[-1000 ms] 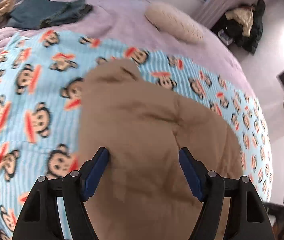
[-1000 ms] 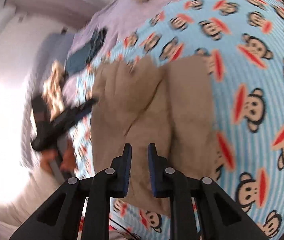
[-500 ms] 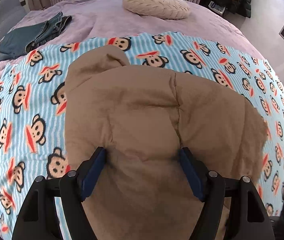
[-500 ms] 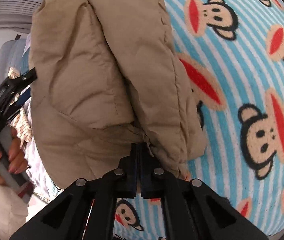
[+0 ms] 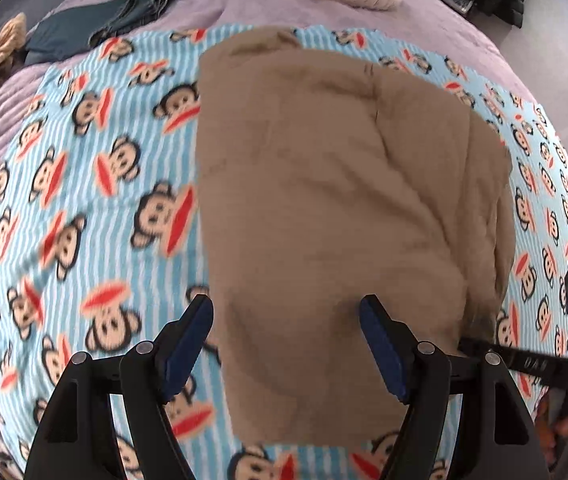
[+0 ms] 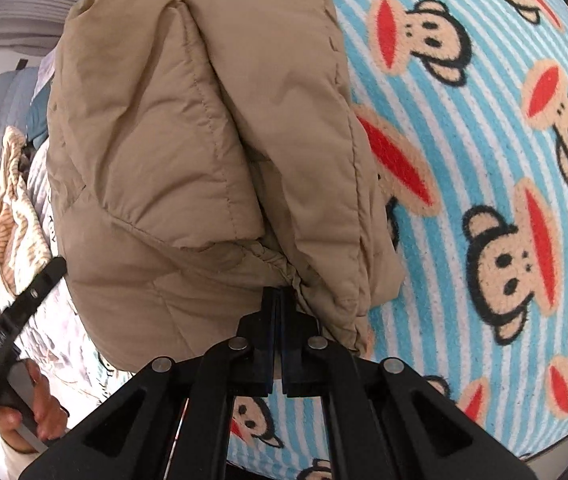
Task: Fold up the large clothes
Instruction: 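Open both tools and pull them back from the folded jacket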
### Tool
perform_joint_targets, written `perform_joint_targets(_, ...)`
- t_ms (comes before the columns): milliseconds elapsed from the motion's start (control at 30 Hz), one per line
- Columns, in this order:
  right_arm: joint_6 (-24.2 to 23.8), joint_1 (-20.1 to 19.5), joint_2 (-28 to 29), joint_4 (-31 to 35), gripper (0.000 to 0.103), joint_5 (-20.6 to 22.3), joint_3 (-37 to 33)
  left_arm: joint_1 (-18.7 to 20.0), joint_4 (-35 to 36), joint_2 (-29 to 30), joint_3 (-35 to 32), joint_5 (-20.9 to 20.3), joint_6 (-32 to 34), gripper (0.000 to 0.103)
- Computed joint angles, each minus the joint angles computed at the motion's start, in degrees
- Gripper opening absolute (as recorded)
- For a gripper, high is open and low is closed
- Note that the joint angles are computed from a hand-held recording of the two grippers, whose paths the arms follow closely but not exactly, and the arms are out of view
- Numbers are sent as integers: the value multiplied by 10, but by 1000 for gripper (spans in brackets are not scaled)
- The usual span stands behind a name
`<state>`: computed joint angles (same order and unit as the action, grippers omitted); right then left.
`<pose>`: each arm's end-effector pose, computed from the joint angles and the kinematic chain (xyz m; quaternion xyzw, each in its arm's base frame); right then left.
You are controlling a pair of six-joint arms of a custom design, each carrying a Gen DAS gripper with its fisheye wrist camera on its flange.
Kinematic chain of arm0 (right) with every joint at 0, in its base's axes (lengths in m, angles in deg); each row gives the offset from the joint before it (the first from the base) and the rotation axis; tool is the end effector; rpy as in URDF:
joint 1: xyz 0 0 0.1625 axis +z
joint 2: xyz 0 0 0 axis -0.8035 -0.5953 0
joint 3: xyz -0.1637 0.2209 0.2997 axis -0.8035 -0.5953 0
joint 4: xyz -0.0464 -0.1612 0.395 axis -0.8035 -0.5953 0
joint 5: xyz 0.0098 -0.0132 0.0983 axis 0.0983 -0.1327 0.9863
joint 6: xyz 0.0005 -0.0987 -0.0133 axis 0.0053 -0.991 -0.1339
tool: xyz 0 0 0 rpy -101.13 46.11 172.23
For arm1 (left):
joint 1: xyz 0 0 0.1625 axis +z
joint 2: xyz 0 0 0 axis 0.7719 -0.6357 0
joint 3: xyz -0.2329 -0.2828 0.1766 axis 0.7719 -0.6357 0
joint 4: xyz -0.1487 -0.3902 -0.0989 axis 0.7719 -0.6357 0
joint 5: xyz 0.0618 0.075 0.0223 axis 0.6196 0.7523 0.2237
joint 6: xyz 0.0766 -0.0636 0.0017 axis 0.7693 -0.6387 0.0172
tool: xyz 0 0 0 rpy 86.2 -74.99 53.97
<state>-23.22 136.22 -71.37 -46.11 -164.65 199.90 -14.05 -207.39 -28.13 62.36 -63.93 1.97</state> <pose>0.0599 -0.3090 0.2926 -0.3281 -0.9165 0.1768 0.1452 -0.3578 -0.4828 0.0680 0.2654 0.9251 -0.0078 0.2715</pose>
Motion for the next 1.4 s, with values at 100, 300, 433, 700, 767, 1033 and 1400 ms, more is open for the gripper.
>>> perform_joint_targets(100, 8, 30, 17, 27, 1, -23, -24, -1, 10, -9, 5, -2, -13, 76)
perform_joint_targets(300, 31, 114, 58, 84, 5, -96, -75, 0, 20, -17, 6, 2, -45, 76)
perform_joint_targets(433, 47, 139, 63, 97, 5, -116, -83, -1, 26, -19, 6, 7, -51, 76)
perform_joint_targets(700, 62, 140, 45, 71, 5, -119, -60, -11, 29, -42, 25, 2, -50, 88)
perform_joint_targets(767, 70, 152, 42, 77, 5, -127, -60, -14, 29, -47, 31, -1, -49, 88)
perform_joint_targets(1033, 93, 171, 23, 92, 5, -139, -54, -26, 18, -71, 54, -2, -59, 103)
perform_joint_targets(1400, 107, 185, 16, 101, 5, -144, -51, -41, 25, -82, 68, 4, -66, 103)
